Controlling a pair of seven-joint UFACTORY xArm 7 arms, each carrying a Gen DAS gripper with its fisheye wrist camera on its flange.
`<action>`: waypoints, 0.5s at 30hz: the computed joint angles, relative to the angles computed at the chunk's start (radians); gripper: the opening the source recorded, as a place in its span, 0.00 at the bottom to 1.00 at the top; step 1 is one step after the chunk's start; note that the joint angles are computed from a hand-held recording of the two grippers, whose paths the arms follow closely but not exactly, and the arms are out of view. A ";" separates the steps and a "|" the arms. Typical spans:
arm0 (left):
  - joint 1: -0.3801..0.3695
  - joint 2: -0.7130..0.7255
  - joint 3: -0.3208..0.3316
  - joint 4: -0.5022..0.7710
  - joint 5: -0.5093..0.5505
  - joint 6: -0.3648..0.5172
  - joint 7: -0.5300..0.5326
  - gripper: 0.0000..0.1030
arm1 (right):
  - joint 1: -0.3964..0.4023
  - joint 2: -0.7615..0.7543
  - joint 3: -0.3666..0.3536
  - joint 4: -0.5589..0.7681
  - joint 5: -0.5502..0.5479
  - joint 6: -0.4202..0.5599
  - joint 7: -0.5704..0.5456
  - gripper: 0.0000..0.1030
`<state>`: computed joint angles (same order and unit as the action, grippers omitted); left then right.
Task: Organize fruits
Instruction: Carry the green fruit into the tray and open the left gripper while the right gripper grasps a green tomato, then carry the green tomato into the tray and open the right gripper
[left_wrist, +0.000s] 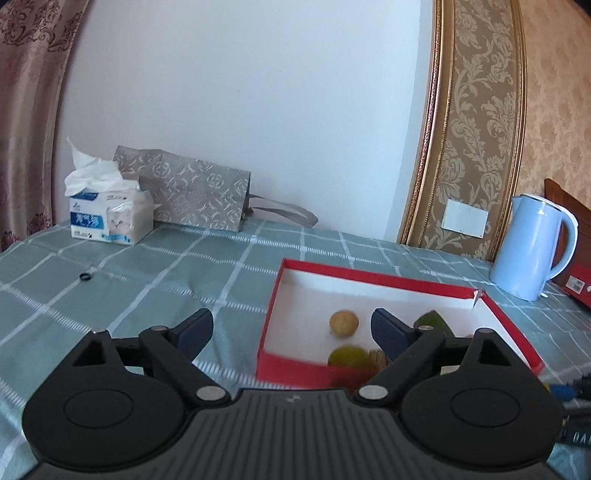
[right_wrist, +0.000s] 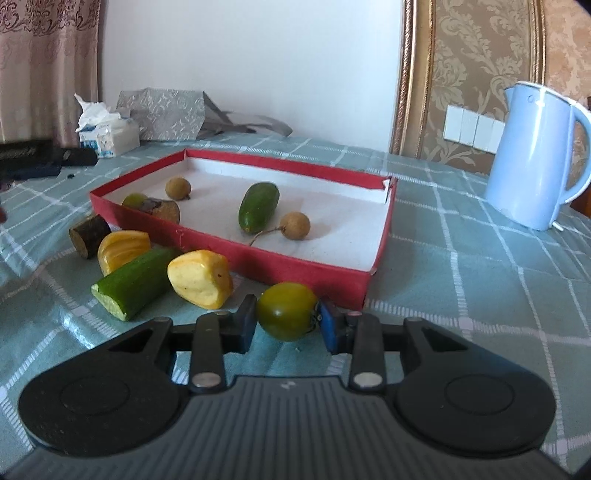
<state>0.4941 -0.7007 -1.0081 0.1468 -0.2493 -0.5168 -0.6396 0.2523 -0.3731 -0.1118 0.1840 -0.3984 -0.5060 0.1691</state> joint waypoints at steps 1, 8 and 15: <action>-0.022 0.006 0.025 -0.009 0.009 0.002 0.003 0.90 | -0.001 -0.008 0.000 -0.007 -0.001 -0.004 0.000 0.32; -0.111 0.064 0.118 -0.017 0.004 0.027 0.053 0.90 | -0.063 -0.062 0.124 -0.019 0.140 -0.053 -0.066 0.32; -0.118 0.056 0.095 -0.016 -0.014 0.047 0.087 0.90 | -0.142 0.133 0.271 0.208 0.369 0.031 -0.217 0.32</action>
